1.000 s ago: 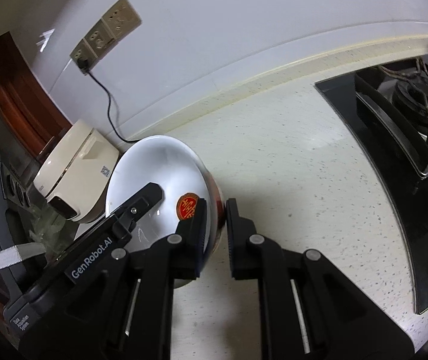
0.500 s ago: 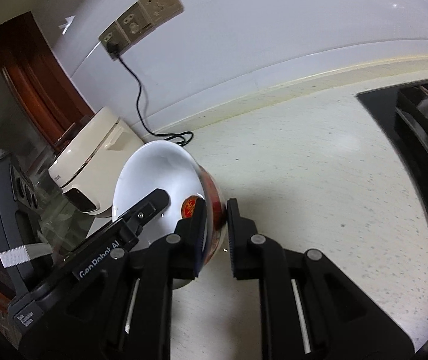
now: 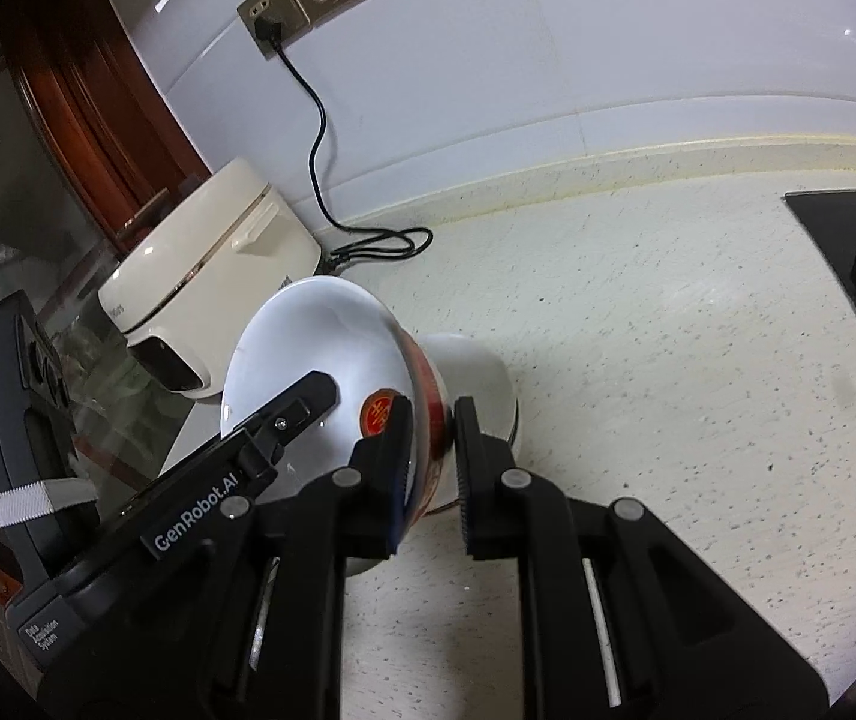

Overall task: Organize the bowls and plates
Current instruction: 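Lower the red-banded bowl into the white bowl and open both grippers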

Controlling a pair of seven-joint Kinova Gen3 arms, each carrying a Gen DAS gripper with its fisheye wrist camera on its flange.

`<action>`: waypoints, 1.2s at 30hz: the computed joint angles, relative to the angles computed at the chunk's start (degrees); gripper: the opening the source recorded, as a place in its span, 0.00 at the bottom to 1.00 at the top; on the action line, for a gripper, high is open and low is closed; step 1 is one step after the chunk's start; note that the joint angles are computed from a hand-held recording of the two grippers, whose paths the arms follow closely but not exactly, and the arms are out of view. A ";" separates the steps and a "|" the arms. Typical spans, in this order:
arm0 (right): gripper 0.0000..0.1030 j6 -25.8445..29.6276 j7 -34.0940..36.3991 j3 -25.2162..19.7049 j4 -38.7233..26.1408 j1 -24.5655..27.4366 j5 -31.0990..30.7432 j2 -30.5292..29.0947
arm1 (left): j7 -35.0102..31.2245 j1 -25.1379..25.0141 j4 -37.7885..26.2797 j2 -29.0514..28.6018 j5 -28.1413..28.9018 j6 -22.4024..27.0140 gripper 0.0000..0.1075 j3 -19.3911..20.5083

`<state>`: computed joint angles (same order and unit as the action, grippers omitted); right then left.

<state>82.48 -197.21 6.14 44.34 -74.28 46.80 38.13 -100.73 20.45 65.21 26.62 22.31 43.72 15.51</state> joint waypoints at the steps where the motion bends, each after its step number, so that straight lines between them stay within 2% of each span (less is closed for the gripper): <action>1: 0.17 -0.10 0.17 -0.16 -0.35 0.37 -0.36 0.31 | 0.17 0.03 -0.16 0.26 -0.12 0.29 0.16 -0.14; 18: 0.16 -0.15 2.94 0.23 -2.46 2.42 -3.81 2.07 | 1.76 1.57 -2.53 2.48 -3.79 1.14 0.16 -1.28; 36: 0.16 -2.32 -0.72 0.20 1.09 2.54 -2.97 1.02 | 2.27 2.01 -1.93 2.95 -4.52 0.41 0.16 -1.29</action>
<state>80.17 -197.93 6.34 45.43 -71.74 43.83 39.15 -98.46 22.46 63.29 29.57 17.80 44.13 14.22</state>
